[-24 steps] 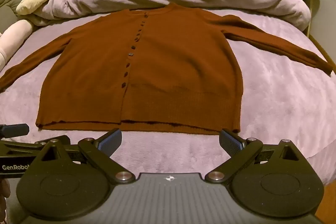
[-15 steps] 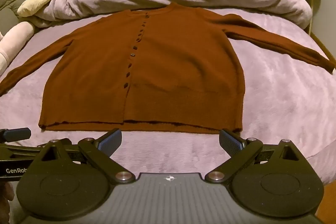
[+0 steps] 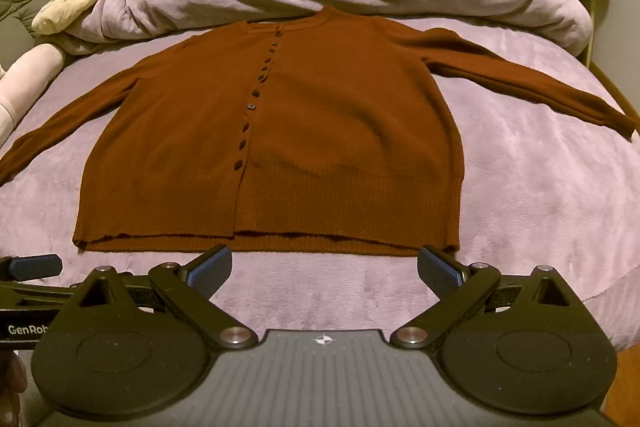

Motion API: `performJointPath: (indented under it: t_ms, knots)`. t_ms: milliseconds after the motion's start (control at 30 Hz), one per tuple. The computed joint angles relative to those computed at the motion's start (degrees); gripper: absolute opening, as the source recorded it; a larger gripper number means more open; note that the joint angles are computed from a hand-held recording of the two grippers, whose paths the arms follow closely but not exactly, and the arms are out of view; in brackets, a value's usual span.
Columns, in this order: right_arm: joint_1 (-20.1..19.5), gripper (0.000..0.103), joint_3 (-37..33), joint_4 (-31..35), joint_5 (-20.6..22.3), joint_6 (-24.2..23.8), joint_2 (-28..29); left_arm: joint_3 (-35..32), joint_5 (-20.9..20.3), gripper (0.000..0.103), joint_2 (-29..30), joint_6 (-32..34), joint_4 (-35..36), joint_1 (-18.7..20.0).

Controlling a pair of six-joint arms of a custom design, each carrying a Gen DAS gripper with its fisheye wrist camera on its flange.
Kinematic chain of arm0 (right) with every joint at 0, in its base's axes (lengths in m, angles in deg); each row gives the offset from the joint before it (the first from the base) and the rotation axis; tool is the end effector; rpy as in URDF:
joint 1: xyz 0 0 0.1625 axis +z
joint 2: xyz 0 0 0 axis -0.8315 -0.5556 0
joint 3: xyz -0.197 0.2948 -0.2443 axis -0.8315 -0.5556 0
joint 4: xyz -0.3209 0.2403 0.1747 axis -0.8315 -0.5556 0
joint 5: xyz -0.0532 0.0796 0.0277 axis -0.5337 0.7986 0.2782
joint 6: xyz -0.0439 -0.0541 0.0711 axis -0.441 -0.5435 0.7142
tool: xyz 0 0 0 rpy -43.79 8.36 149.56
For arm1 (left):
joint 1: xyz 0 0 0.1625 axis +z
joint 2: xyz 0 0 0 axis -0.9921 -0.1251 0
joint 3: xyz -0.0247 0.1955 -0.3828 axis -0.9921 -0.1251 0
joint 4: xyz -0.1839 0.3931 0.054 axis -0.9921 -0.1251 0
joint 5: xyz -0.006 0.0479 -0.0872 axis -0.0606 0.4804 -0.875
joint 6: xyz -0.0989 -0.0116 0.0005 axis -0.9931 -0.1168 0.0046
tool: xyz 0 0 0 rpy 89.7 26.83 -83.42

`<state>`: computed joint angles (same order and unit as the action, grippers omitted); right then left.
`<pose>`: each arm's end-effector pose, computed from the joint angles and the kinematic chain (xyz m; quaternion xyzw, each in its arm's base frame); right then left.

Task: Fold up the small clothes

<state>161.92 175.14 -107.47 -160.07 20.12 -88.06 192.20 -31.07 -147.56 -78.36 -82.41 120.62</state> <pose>0.2504 -0.5373 0.1251 0.3408 -0.8696 0.2740 0.2294 -0.2153 -0.4443 0.2537 -0.0793 0.8527 -0.3612 0.3690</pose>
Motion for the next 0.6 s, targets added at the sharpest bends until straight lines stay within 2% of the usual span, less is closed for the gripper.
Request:
performJointPath:
  t_ms: [600]
  knots:
    - [-0.16,0.099,-0.04,0.74,0.41,0.77,-0.29,-0.45,-0.55,0.103,-0.06,-1.34,0.53,0.34]
